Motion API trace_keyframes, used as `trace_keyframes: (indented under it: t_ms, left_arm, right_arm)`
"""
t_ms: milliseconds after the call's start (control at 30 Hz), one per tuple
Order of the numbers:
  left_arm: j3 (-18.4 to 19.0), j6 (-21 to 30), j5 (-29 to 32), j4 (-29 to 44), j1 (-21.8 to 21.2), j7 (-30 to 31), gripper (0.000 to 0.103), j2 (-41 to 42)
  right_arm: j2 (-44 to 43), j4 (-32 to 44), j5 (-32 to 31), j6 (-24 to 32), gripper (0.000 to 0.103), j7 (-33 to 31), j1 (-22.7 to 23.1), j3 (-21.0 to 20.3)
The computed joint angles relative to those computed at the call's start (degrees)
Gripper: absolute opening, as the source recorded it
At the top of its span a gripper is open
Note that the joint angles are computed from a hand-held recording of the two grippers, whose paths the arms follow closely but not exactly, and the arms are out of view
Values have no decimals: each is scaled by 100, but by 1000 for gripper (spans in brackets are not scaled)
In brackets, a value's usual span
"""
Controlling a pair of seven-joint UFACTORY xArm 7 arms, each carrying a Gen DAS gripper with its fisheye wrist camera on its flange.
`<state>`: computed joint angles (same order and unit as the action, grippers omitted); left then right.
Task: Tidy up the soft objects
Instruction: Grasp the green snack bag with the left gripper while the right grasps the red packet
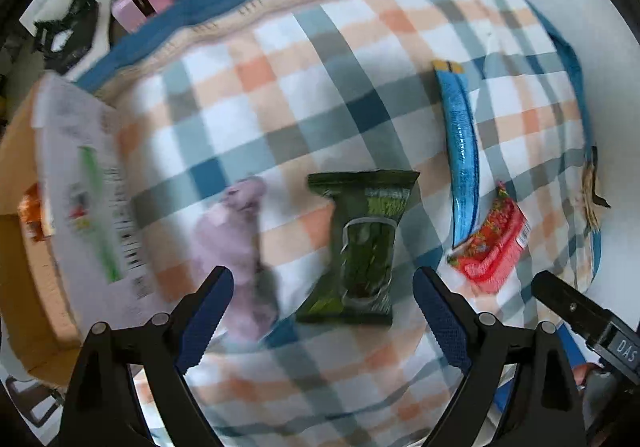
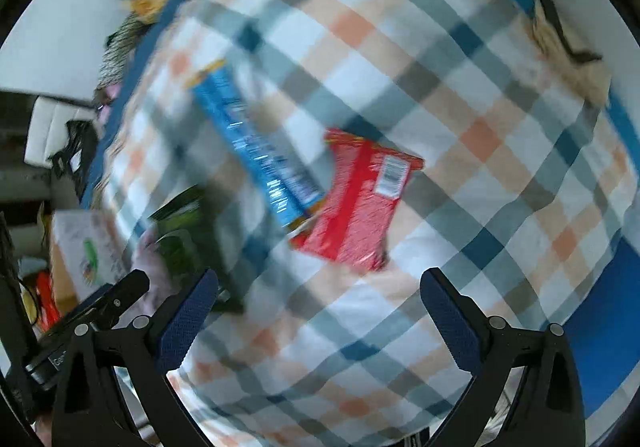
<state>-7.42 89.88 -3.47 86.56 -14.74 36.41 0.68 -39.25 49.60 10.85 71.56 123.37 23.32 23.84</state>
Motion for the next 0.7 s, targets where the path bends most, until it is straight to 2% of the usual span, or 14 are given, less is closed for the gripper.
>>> trace_keyframes:
  t_ms: [200,333,467,533,567,700]
  left_arm:
    - [-161,-91,338,-306,-252,-309,92,228]
    - [-171,-122,475,-485,-334,-412,92,294]
    - [-171,-205,512,-646,-365,-433,87,257]
    - [-184,-275,569,-768,-388,-409,72,202]
    - [-183,-276,566,-790,-392,-411,71,202]
    - [-196,-432,581,-972,-412,-330,51,68]
  right_arm:
    - [-592,-1199,440,-766,99,5,182,-185]
    - [-713,-1689,669,-1239,98,-59,284,-281]
    - [-725,-2021,847,-1596,90,-166,396,-394]
    - [-669,-2073,891,-1706,88,-217,429,-436]
    - [-605,-2096,928,-1770,87,-259,454,-463]
    - [-355,-1983,909,-1755,82,-426,460,-569]
